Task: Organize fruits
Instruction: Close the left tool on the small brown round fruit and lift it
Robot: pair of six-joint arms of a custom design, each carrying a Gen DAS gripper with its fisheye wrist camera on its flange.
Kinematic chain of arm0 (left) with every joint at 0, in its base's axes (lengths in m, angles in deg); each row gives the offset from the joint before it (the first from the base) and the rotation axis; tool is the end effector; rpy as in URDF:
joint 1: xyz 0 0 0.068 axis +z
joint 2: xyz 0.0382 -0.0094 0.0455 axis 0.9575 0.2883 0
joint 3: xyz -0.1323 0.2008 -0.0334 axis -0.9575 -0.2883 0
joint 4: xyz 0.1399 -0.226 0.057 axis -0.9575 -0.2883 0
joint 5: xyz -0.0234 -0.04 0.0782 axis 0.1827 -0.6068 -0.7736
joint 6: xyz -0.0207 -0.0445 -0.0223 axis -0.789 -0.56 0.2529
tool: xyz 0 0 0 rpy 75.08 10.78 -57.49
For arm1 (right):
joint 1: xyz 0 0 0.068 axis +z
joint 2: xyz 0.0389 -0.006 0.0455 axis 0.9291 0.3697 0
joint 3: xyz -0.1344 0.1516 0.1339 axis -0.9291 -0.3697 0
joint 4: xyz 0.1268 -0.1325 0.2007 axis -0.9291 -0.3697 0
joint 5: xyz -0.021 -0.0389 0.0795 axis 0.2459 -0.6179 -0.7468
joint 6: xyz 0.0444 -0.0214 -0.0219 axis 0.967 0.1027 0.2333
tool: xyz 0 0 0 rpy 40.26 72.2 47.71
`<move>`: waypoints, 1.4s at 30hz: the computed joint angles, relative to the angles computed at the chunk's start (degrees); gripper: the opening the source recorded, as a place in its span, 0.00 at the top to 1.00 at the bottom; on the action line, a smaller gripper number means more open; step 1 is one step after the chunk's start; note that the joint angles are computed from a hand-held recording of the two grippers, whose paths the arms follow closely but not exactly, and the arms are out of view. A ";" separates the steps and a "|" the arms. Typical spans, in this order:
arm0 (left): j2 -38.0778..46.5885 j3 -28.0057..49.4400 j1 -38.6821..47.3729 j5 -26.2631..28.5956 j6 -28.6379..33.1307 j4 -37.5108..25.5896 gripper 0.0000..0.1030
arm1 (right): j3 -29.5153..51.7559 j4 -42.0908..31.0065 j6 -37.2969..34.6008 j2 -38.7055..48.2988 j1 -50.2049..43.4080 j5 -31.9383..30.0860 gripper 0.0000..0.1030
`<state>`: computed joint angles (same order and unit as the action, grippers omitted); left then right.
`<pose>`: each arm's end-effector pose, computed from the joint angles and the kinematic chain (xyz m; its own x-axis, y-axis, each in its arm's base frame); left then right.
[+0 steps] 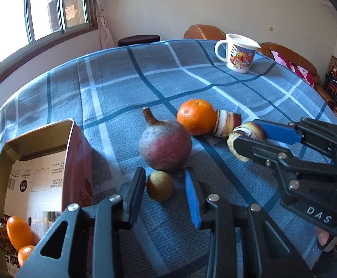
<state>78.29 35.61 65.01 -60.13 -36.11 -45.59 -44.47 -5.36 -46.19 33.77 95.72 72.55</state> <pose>0.2367 -0.0383 0.1178 -0.7207 0.2063 -0.6619 0.2889 0.9572 -0.0162 0.2217 0.1128 0.1320 -0.6301 -0.2218 -0.7442 -0.3669 0.9296 0.0336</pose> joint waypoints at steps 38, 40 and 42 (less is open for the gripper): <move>-22.82 -12.24 6.11 8.11 0.15 2.88 0.75 | -6.49 4.52 -1.15 -9.78 1.54 0.31 0.66; -23.99 -12.88 6.08 7.80 -0.04 3.13 0.75 | -6.79 4.74 -1.22 -10.21 1.62 0.38 0.66; -25.30 -13.45 6.15 7.85 -0.01 3.02 0.75 | -7.19 5.04 -1.32 -10.73 1.69 0.38 0.66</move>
